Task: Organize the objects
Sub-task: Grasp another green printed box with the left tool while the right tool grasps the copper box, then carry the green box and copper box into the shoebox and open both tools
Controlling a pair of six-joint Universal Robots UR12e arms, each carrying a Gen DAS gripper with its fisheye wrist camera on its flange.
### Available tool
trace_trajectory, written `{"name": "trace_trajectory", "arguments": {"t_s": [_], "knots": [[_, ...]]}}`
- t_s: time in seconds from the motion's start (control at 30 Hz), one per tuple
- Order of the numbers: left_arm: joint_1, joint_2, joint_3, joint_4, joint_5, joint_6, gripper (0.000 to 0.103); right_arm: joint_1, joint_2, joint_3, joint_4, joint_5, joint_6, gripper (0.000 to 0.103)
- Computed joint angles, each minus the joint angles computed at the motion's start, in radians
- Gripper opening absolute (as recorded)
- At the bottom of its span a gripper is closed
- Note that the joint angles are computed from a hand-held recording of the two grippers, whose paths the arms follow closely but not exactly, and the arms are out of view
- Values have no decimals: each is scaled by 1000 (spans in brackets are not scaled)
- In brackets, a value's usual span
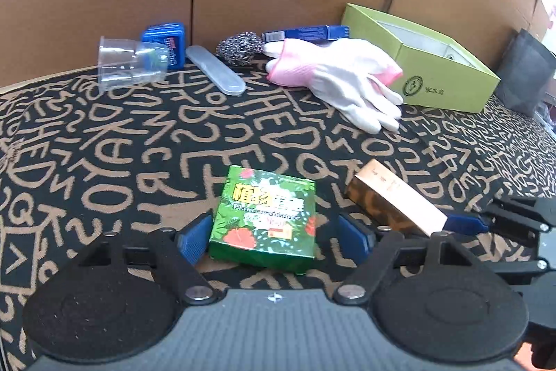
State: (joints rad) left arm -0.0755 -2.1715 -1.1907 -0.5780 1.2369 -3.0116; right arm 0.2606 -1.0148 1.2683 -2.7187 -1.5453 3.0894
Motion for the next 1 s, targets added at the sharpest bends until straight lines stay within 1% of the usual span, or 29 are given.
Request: {"name": "trace_trajectory", "arguments": {"t_s": [0.07,0.13,0.17,0.27,0.3,0.33,0.37,0.43,0.47,0.5,0.53,0.6,0.67,0.73,0.8,0.87,1.0], "knots": [[-5,-2,0,18,20,1,81,2,4,-6,-12,-1,8,35],[-9,-2,-2,31,40,3,81,0,9,-13,-22,7,31,47],[-10,-4,-1,28,46,8,81,0,13,-19,-23,3,35,48],[-12,-11,8,18,56,5,81,5,28,-41,-6,-20,23,49],[-14,-13,5,34,61,4,81,5,32,-46,3,-22,16,47],[-15,-14,5,42,67,5,81,5,35,-48,3,-17,10,43],[-17,-16,4,49,75,9,81,4,37,-50,5,-11,8,41],[-23,-20,5,61,95,44,81,2,42,-54,7,4,10,36],[-26,-22,6,64,104,78,78,1,45,-55,-1,10,11,34],[-28,-22,2,79,108,108,64,-2,47,-53,-11,20,17,30],[-26,-21,0,85,90,121,64,-5,46,-49,-19,34,26,30],[-29,-19,12,50,96,135,64,-15,40,-36,-35,70,49,30],[-28,-18,23,27,66,138,64,-26,30,-18,-56,101,80,30],[-26,-18,37,14,15,135,64,-41,13,9,-89,125,113,30],[-28,-23,59,15,-36,137,64,-55,-5,35,-133,124,139,30],[-36,-35,92,33,-73,145,64,-65,-21,52,-175,87,155,30],[-55,-79,206,20,-140,180,64,-84,-40,66,-256,-9,166,30]]}}
